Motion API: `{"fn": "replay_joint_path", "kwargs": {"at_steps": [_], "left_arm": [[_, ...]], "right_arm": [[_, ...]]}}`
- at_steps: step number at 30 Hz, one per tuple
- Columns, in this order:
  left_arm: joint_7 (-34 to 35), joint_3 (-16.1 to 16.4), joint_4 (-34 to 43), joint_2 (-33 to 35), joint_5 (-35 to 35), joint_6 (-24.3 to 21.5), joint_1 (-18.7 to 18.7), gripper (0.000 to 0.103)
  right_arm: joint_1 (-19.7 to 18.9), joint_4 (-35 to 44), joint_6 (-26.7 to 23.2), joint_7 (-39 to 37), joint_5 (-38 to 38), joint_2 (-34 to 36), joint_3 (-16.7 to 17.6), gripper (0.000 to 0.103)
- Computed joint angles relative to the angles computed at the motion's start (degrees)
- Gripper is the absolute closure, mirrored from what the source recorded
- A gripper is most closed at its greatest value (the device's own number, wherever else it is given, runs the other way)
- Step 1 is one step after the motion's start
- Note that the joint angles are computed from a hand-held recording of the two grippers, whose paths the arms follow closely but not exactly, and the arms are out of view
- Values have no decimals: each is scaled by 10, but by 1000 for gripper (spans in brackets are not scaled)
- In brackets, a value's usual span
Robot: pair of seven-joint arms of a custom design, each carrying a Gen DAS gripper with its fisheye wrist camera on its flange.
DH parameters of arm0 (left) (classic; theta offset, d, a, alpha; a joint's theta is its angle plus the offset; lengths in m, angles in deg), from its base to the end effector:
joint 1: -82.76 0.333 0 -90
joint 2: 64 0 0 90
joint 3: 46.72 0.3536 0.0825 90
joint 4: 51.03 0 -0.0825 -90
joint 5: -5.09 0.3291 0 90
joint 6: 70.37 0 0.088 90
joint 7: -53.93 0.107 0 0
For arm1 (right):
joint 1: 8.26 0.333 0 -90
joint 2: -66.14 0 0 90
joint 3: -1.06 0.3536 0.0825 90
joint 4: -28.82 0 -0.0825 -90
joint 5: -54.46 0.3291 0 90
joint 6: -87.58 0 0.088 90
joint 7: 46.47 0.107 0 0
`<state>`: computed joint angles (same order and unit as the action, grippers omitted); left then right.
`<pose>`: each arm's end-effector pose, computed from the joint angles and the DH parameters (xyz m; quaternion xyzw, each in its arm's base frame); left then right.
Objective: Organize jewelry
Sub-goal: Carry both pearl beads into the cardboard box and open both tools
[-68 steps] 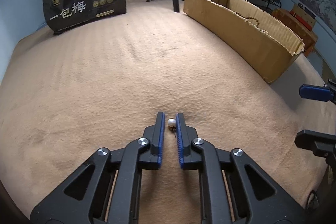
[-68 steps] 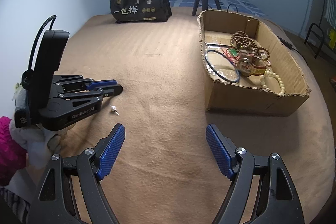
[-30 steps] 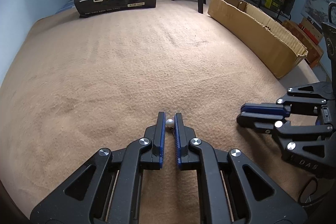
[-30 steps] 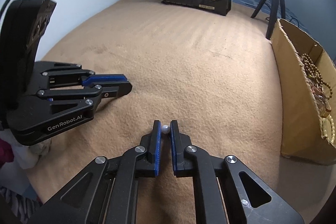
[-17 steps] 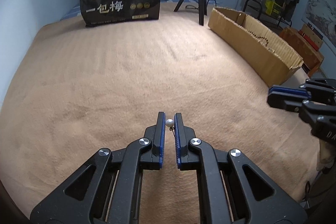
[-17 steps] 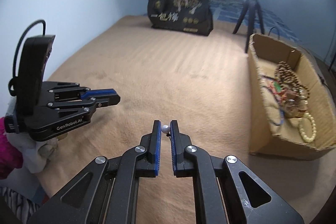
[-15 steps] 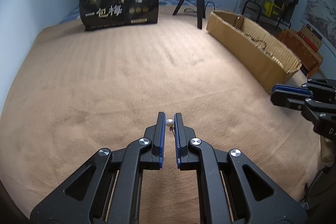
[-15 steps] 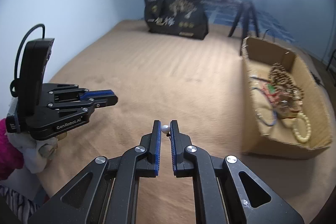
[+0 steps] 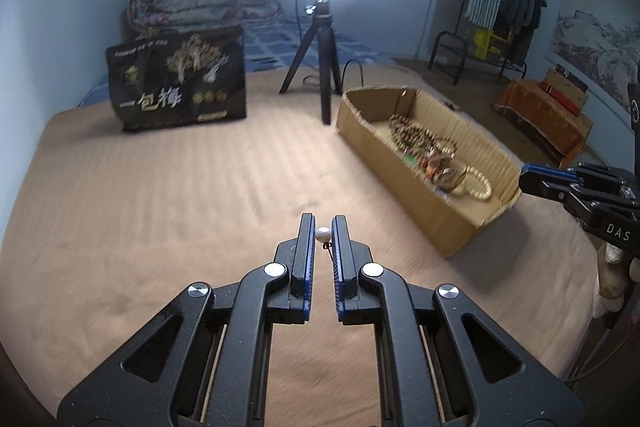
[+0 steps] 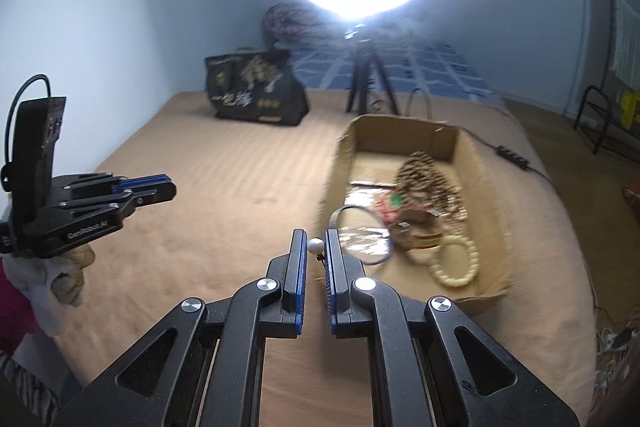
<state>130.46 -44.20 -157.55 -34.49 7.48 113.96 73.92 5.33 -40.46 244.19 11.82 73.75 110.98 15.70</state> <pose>0.6670 -0.0835 0.4152 -0.6662 0.6234 -0.3256 0.2481 0.7228 0.2851 0.4535 -0.8175 0.4089 -0.1337 0.3829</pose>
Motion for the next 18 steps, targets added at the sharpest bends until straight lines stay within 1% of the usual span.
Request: {"fn": "replay_joint_path", "kwargs": {"at_steps": [2, 7, 12, 17, 18], "left_arm": [[-2, -8, 25, 10, -3, -6, 3, 96], [-7, -5, 90, 37, 3, -27, -6, 96], [-12, -15, 163, 70, 11, -58, -5, 96], [-17, -28, 244, 113, 19, -96, -1, 96], [-20, -28, 270, 126, 20, -110, -2, 96]], "right_arm": [[-4, 10, -1, 4, 1, 3, -4, 96], [-11, 36, -6, 16, -4, 14, -14, 96], [-8, 91, -31, 32, -18, 43, -28, 96], [-7, 159, -74, 54, -26, 78, -37, 96], [-5, 171, -80, 57, -28, 84, -39, 96]]}}
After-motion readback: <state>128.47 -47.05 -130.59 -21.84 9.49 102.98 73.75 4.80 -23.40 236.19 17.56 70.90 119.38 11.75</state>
